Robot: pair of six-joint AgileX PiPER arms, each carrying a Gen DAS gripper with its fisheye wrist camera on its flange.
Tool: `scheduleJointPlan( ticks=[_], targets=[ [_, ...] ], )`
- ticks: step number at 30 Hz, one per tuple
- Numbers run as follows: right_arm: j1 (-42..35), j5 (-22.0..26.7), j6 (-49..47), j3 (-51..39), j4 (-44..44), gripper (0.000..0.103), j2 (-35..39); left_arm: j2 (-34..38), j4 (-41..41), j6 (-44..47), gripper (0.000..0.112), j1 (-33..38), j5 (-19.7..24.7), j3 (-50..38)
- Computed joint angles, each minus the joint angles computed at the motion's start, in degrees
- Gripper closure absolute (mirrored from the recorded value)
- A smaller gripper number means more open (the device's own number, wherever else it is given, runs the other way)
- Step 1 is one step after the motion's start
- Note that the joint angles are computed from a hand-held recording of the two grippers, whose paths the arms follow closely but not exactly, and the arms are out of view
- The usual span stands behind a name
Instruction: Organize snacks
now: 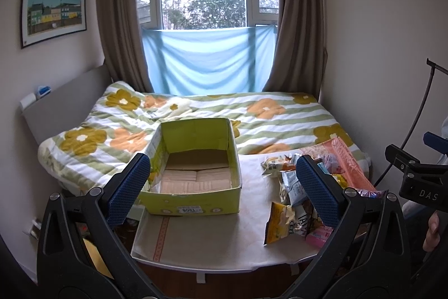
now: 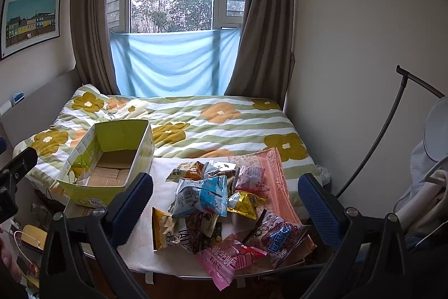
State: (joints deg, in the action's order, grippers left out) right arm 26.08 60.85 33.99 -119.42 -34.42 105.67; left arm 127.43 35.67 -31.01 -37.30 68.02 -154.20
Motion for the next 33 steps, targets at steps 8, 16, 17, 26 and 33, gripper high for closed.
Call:
scheduleJointPlan(
  ticks=[8, 16, 17, 26, 33],
  targets=[
    [0.1, -0.1, 0.3, 0.2, -0.1, 0.0, 0.0, -1.9, 0.3, -1.6, 0.01, 0.0, -1.9, 4.1],
    [-0.1, 0.6, -0.1, -0.9, 0.9, 0.0, 0.8, -2.4, -1.0, -1.6, 0.01, 0.3, -2.7, 5.3],
    [-0.1, 0.6, 0.0, -0.9, 0.8, 0.0, 0.9, -1.6, -1.3, -0.8, 0.01, 0.4, -1.8, 3.4],
    [-0.1, 0.8, -0.1, -1.3, 1.0, 0.0, 1.1, -0.8, -2.3, 0.1, 0.01, 0.7, -0.6, 1.4],
    [-0.1, 0.8, -0.2, -1.2, 1.0, 0.0, 1.0, -0.3, -3.1, 0.3, 0.01, 1.1, -0.1, 0.4]
  ],
)
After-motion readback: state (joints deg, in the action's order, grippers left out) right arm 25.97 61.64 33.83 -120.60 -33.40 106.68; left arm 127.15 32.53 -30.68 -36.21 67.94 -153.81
